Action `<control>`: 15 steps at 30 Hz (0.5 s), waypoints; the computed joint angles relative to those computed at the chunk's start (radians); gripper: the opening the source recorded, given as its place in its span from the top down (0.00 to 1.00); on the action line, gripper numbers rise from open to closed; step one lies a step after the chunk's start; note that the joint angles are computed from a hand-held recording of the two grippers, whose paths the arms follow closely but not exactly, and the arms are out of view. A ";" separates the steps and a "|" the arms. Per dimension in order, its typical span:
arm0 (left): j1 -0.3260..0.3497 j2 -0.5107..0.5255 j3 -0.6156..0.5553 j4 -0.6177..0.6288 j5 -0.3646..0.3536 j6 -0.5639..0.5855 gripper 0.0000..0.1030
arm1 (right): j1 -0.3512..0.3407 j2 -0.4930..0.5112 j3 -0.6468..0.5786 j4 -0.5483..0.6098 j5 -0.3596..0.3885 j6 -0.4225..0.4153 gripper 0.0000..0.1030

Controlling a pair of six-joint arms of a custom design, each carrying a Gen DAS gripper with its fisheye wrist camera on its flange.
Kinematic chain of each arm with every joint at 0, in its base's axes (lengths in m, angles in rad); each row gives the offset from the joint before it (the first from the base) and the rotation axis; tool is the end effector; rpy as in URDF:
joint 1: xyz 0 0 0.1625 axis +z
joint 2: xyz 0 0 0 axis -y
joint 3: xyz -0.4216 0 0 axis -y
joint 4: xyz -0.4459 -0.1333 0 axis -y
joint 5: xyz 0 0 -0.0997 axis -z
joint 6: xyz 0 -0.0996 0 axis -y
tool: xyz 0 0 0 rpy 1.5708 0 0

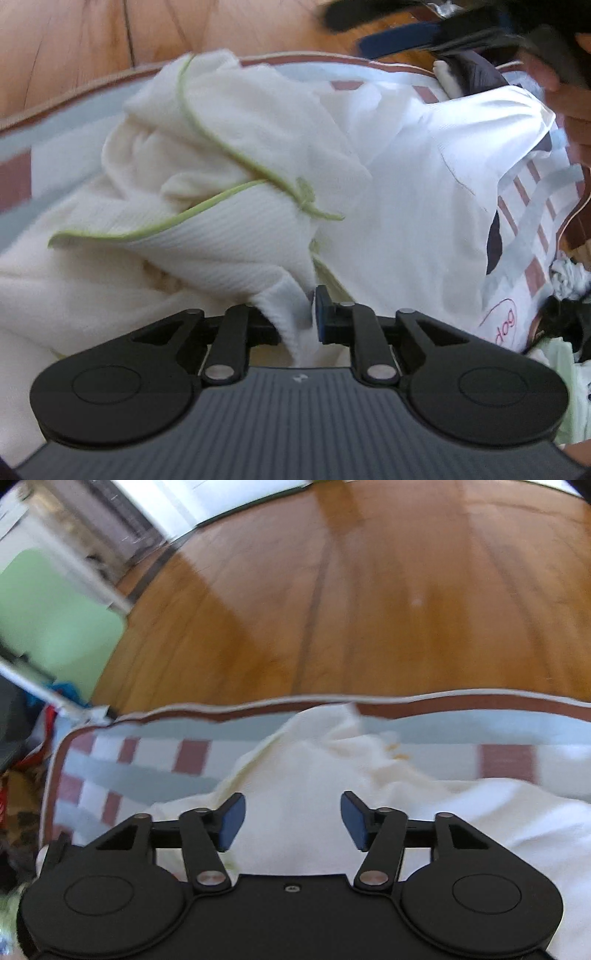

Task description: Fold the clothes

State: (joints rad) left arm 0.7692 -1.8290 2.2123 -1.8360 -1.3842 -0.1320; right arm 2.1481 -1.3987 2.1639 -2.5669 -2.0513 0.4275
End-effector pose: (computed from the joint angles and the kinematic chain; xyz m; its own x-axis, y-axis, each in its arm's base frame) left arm -0.1770 -0.3827 0.2944 -0.7559 0.6240 -0.1981 0.6194 0.7796 0.0925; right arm 0.3520 -0.3806 0.2058 -0.9490 -0.0216 0.3146 -0.1515 0.9062 -0.3948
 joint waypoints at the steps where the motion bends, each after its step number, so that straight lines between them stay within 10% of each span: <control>1: 0.008 -0.003 -0.001 -0.002 -0.007 -0.001 0.82 | 0.001 0.017 -0.009 0.018 0.011 -0.009 0.31; 6: 0.077 -0.015 -0.021 0.018 -0.087 0.021 0.74 | 0.044 0.152 -0.075 0.091 -0.094 -0.069 0.30; 12: 0.160 -0.027 -0.058 -0.013 -0.129 -0.010 0.60 | -0.014 0.152 -0.047 -0.117 0.062 -0.025 0.27; 15: 0.162 -0.058 -0.061 -0.057 -0.078 -0.052 0.51 | -0.008 0.179 -0.067 -0.041 0.012 -0.094 0.18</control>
